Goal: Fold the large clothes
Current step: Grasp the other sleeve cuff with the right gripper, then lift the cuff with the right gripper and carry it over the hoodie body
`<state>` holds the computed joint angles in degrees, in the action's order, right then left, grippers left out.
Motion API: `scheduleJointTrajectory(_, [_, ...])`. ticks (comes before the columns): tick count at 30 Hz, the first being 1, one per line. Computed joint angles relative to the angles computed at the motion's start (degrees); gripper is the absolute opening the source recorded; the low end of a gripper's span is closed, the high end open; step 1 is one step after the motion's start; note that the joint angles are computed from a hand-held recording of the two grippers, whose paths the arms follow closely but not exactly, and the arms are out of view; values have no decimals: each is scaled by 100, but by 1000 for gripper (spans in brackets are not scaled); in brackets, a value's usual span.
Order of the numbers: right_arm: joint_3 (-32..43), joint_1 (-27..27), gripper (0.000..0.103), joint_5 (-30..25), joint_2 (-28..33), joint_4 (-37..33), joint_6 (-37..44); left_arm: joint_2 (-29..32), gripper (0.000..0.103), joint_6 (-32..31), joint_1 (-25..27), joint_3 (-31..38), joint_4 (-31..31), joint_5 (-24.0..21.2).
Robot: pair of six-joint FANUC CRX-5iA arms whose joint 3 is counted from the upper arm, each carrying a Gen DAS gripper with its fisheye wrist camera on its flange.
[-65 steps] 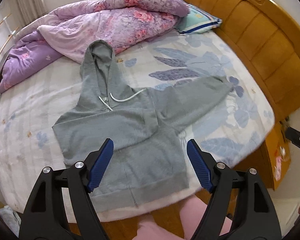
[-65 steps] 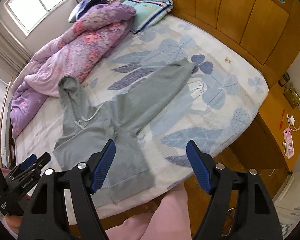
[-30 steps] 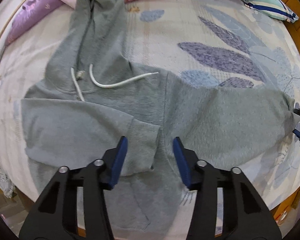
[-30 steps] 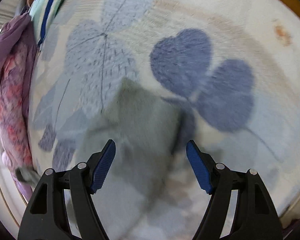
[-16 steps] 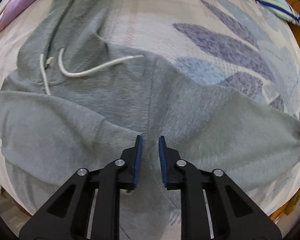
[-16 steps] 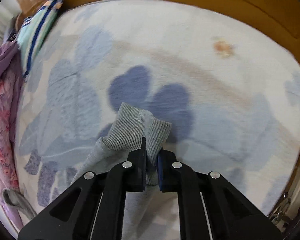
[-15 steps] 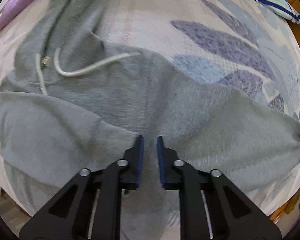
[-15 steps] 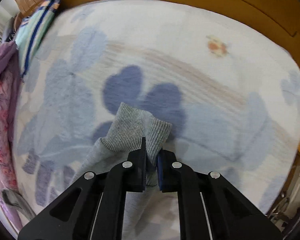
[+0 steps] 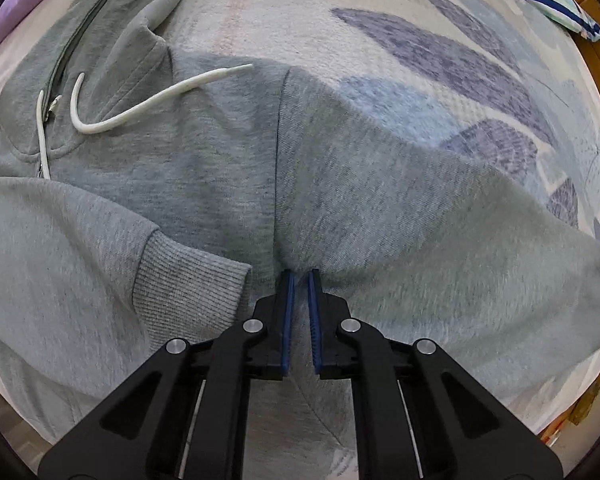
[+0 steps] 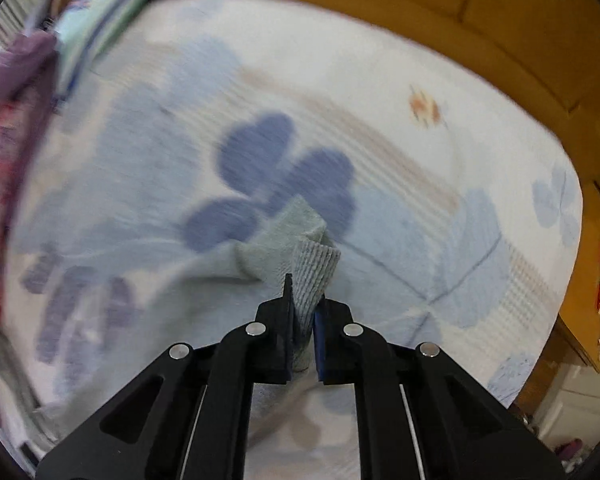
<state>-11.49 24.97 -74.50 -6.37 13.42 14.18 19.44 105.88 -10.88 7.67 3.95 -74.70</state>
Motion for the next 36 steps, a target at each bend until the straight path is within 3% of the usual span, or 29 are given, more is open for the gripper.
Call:
scheduleJointTrajectory(10, [1216, 830, 7, 92, 142, 767, -70, 13, 7, -35, -207, -1, -211, 136])
scheduleJointTrajectory(19, [2464, 1746, 7, 15, 744, 1428, 160, -175, 7, -646, 153, -534, 374, 649])
scheduleJointTrajectory(30, [4697, 2953, 7, -640, 2401, 2083, 723, -410, 7, -2355, 743, -1392, 1607, 1172])
scheduleJointTrajectory(32, [5050, 3085, 7, -760, 2709, 2006, 788, -423, 6, -2764, 940, -1500, 1922, 1074])
scheduleJointTrajectory(36, [6088, 3406, 7, -1022, 3541, 1727, 1022, -509, 3, -3315, 1535, -1540, 2498, 449])
